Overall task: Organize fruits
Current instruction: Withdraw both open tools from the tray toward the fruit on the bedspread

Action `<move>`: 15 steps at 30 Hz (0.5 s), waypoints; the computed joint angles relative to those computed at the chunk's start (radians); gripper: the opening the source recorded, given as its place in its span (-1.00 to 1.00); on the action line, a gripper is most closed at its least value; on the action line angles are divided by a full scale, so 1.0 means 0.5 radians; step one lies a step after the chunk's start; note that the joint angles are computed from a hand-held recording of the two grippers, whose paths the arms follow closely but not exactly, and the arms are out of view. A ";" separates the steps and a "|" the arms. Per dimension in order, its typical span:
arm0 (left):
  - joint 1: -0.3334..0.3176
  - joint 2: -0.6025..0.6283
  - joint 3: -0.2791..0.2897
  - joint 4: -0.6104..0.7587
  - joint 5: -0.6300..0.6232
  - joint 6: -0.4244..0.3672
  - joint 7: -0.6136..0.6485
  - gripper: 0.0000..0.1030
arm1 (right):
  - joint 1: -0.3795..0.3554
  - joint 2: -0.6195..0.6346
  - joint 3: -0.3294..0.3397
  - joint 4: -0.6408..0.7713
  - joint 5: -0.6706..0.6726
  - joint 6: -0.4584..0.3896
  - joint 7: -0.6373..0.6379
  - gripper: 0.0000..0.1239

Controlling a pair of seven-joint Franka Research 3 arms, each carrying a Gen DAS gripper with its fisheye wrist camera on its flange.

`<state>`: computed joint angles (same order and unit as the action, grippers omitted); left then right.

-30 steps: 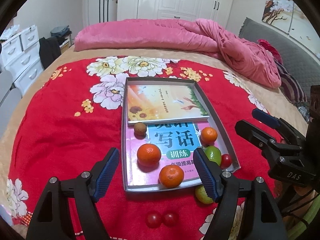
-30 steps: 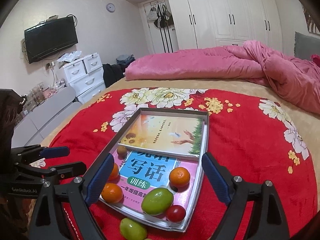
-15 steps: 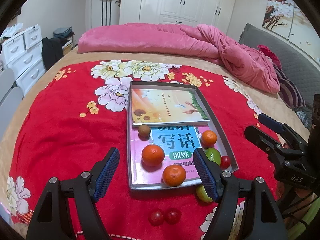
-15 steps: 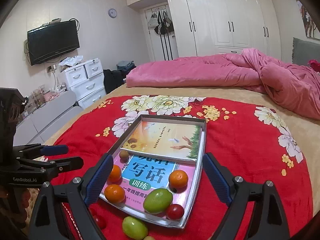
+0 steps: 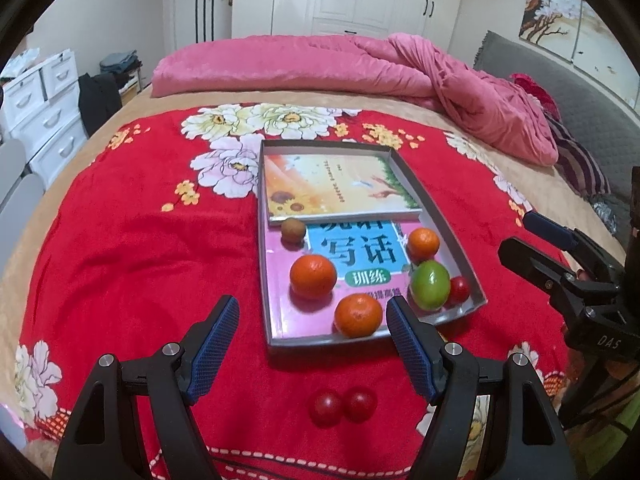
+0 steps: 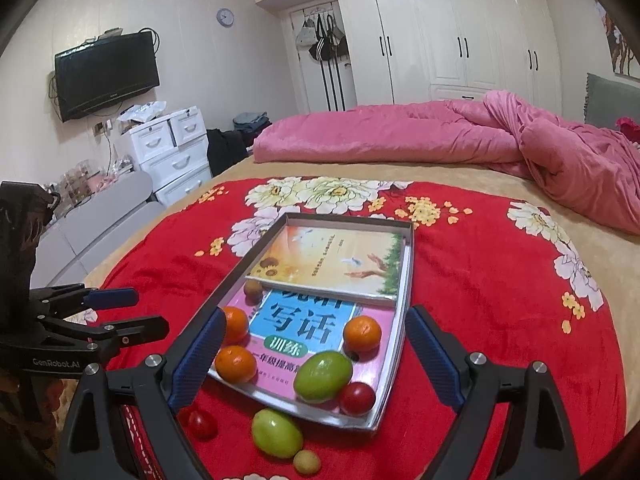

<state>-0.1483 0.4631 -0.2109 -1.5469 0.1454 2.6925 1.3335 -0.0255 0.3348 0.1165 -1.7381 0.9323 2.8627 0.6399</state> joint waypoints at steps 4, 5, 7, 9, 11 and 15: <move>0.013 -0.024 -0.005 -0.050 -0.006 -0.006 0.013 0.50 | 0.011 -0.026 -0.003 -0.046 -0.014 0.006 0.007 0.47; 0.016 -0.027 -0.008 -0.057 -0.007 -0.008 0.021 0.50 | 0.013 -0.033 -0.003 -0.057 -0.013 0.006 0.006 0.47; 0.018 -0.041 -0.008 -0.083 -0.004 0.000 0.032 0.50 | 0.020 -0.042 -0.007 -0.075 -0.015 0.009 0.013 0.47; 0.020 -0.060 -0.009 -0.114 0.001 0.002 0.050 0.50 | 0.027 -0.056 -0.011 -0.097 -0.021 0.002 0.022 0.47; 0.013 -0.077 0.002 -0.145 0.022 0.011 0.052 0.50 | 0.038 -0.071 -0.015 -0.124 -0.030 0.003 0.027 0.47; 0.032 -0.094 -0.014 -0.180 -0.006 0.008 0.085 0.50 | 0.056 -0.097 -0.020 -0.169 -0.043 -0.001 0.027 0.47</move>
